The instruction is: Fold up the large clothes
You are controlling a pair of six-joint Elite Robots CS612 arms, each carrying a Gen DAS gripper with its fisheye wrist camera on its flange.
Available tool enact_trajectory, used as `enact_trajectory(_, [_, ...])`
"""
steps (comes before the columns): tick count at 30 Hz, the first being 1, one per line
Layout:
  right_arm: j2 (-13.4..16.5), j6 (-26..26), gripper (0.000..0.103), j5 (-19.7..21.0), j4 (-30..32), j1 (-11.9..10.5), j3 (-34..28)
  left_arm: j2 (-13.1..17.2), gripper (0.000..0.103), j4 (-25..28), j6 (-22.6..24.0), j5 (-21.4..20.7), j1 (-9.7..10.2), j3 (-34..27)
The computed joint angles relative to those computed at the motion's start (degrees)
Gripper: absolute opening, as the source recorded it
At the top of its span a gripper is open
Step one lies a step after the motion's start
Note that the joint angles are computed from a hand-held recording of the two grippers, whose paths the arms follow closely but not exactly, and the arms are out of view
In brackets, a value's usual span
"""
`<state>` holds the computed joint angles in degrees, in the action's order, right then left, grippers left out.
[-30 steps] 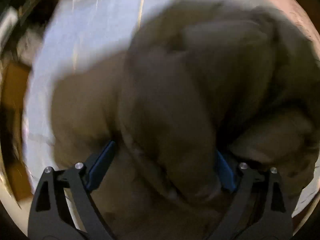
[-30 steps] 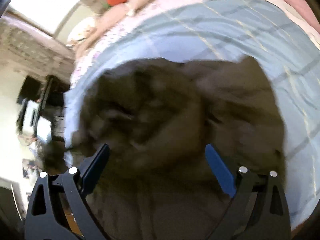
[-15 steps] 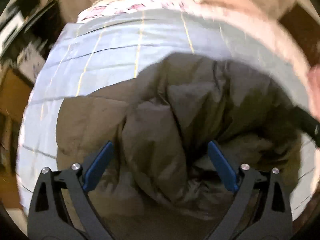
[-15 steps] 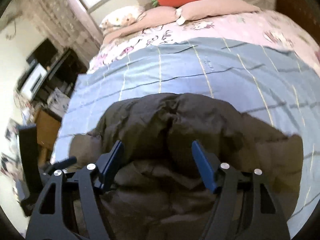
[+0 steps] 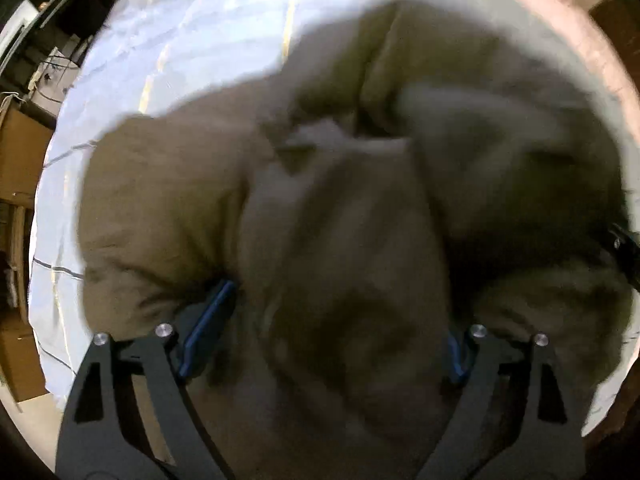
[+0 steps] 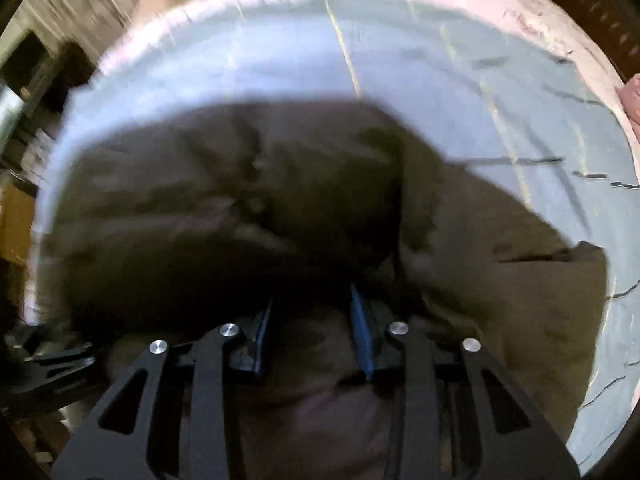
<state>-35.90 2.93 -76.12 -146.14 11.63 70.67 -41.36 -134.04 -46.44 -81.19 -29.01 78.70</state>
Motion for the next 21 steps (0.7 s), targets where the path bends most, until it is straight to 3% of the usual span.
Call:
enact_trajectory(2, [-3.25, -0.03, 0.034, 2.96, -5.38, -0.30, 5.11, -2.67, 0.088, -6.15, -0.30, 1.53, -0.81, 3.62])
enact_trajectory(4, [-4.61, -1.68, 0.034, 2.90, -4.58, 0.06, 7.49, -3.80, 0.088, -8.75, 0.12, 1.46, -1.68, 5.63])
enact_trajectory(7, [-3.78, -2.84, 0.034, -0.51, 0.38, 0.89, 7.86, -2.62, 0.083, -3.03, 2.81, 1.09, -2.99, 4.39])
enact_trajectory(10, [-2.50, -4.57, 0.034, -3.13, 2.19, 1.29, 8.13, -0.98, 0.086, 0.33, 2.98, -1.45, -3.32, 3.32])
enact_trajectory(13, [-1.30, -4.05, 0.034, -3.08, 4.27, 1.20, 7.19, 0.12, 0.093, 1.53, 2.29, -3.07, -2.84, 2.80])
enact_trajectory(16, [-2.10, -4.47, 0.033, -1.99, 6.79, 0.89, 6.18, -1.19, 0.085, 0.76, 1.26, -4.00, -2.65, 3.28])
enact_trajectory(18, [-3.84, -3.45, 0.033, 2.00, 0.40, -0.16, 8.08, -2.89, 0.081, -2.00, 1.14, -2.48, -2.58, 4.51])
enact_trajectory(21, [-3.80, -1.90, 0.033, 1.05, -4.17, -0.41, 6.76, -4.16, 0.081, -6.38, 2.42, 2.32, -2.36, 4.50])
